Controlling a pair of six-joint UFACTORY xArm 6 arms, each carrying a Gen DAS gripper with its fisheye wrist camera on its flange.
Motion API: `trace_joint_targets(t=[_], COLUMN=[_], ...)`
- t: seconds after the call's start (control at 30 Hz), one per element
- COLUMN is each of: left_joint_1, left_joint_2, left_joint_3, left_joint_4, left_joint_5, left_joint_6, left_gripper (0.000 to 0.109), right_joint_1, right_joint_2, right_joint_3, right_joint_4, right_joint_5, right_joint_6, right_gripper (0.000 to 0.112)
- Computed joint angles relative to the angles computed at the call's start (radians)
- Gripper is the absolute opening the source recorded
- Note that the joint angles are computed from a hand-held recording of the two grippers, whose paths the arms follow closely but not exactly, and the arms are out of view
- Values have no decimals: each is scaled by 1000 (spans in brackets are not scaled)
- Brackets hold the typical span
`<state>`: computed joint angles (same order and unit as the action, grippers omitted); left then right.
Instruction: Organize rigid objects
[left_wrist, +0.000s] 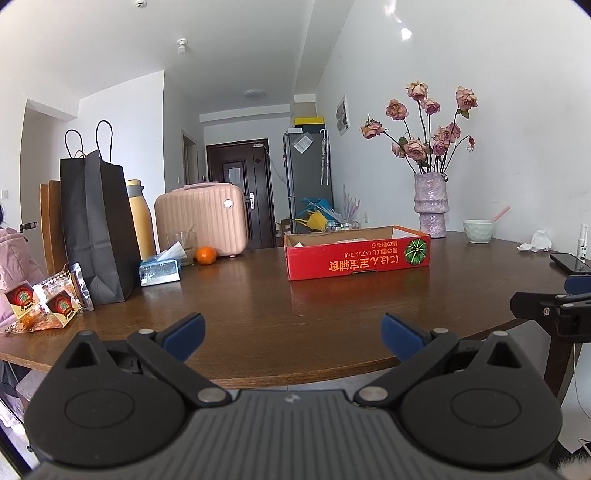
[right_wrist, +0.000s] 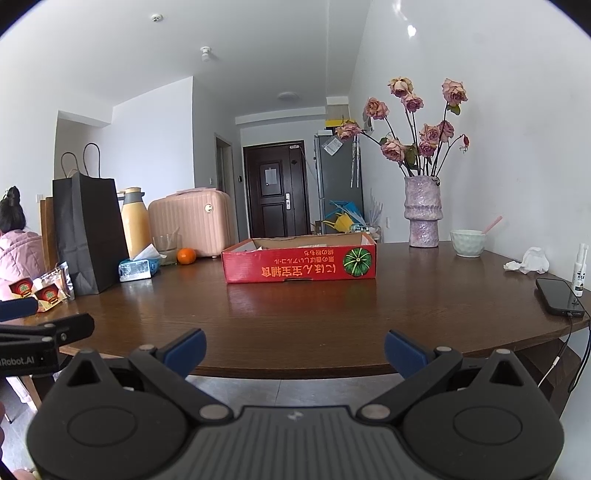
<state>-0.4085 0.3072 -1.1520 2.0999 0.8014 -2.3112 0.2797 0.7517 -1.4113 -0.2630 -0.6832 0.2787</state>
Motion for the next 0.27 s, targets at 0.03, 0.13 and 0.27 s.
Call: trace_joint_targets(t=[0.03,0.13,0.27], left_joint_1=[0,0,-2], left_joint_2=[-1,1,0], left_joint_3=[0,-3,1], left_joint_4=[0,-4,9], left_joint_5=[0,1,3], left_joint_6=[1,4,-3], left_gripper=[103,103,103], right_joint_1=[-2,-2,-2], right_joint_2=[0,1,4], right_joint_3=[0,-3,-6], right_joint_4=[-3,-6,-7], right_joint_5=[0,2,6], right_joint_6=[2,5,8], right_gripper=[103,103,103])
